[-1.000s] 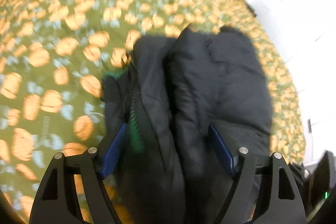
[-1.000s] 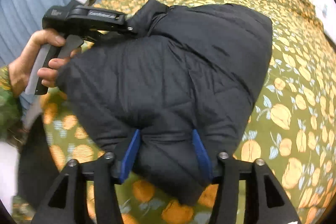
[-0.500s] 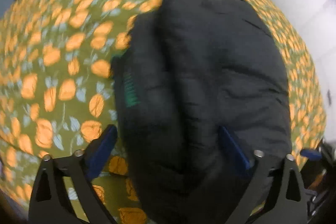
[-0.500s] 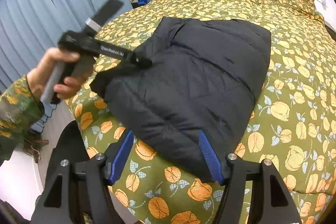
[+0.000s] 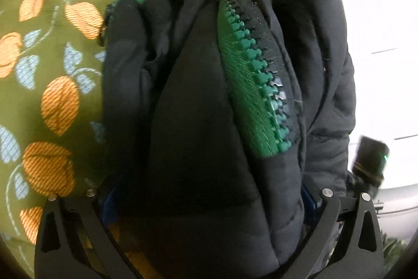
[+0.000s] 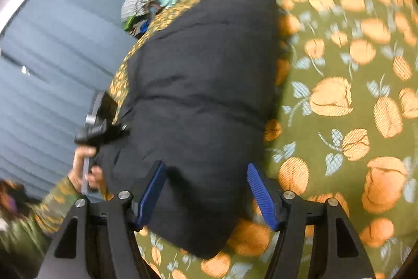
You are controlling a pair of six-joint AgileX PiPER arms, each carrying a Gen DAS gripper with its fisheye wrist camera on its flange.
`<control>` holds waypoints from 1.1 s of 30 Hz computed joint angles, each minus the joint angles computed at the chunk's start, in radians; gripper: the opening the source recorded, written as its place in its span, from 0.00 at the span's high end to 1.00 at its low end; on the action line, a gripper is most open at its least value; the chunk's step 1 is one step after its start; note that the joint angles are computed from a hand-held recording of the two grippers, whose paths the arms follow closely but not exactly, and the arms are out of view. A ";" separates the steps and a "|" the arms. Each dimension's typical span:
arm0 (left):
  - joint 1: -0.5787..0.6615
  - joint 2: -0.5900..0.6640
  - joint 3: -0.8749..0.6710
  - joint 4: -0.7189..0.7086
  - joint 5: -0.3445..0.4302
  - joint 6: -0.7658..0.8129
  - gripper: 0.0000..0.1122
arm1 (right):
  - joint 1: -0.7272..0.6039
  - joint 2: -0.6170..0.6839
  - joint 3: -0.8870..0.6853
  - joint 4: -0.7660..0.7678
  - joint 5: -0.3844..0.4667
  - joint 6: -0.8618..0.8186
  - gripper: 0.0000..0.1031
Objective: Fold large clothes
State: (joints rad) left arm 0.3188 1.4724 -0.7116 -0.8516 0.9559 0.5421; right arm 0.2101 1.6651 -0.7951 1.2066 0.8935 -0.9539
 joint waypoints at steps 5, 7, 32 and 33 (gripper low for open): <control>0.051 0.033 0.038 -0.086 0.005 0.133 0.08 | -0.019 0.196 -0.096 0.104 0.117 -0.108 0.16; 0.072 0.051 0.059 -0.136 -0.007 0.182 0.08 | -0.009 0.306 -0.160 0.150 0.159 -0.114 0.14; -0.235 -0.030 -0.416 0.029 -0.142 -0.325 0.30 | -0.023 0.283 -0.804 0.063 0.297 0.030 0.31; -0.256 0.001 -0.456 0.055 -0.148 -0.358 0.30 | -0.035 0.314 -0.861 0.051 0.311 0.059 0.31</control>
